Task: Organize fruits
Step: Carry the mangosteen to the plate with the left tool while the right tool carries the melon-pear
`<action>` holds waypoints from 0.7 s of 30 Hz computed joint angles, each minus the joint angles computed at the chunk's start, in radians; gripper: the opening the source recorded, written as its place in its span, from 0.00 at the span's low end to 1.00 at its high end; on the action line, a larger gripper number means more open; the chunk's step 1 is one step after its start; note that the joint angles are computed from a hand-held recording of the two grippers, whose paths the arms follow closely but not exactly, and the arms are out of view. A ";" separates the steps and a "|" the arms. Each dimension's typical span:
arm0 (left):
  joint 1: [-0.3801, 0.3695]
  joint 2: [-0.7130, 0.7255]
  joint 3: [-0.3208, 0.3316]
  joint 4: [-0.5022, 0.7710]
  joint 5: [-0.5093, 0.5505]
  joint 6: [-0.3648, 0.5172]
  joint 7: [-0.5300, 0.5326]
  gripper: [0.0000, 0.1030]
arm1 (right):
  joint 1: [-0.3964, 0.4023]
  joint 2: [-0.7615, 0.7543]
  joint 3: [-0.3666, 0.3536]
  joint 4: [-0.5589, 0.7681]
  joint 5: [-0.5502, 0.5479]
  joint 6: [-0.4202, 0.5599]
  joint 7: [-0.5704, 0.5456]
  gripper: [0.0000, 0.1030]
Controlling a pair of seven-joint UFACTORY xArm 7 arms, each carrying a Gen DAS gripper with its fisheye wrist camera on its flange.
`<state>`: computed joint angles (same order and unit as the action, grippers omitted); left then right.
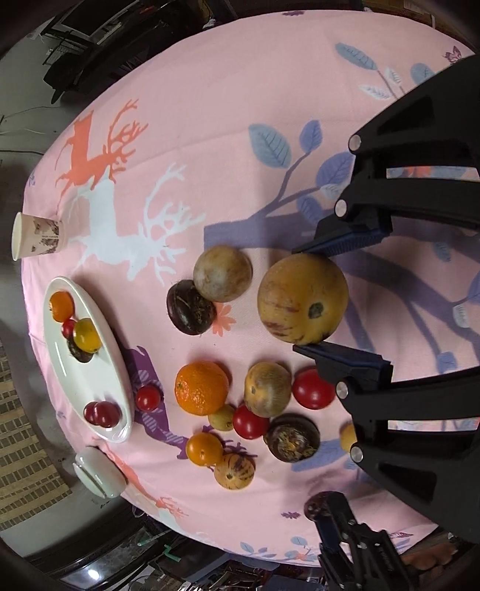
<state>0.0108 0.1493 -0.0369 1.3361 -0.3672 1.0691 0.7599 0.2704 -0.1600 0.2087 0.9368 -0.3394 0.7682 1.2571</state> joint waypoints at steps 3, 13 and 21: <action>0.000 0.005 -0.001 0.018 -0.004 0.002 -0.002 0.41 | -0.003 -0.036 0.007 -0.016 -0.006 -0.004 0.030 0.44; -0.003 0.046 -0.020 0.149 -0.060 0.044 0.003 0.41 | -0.043 -0.068 0.013 0.016 -0.032 -0.051 0.042 0.44; -0.033 0.145 -0.056 0.333 -0.099 0.004 -0.051 0.41 | -0.075 0.012 -0.029 0.120 -0.036 -0.123 -0.035 0.44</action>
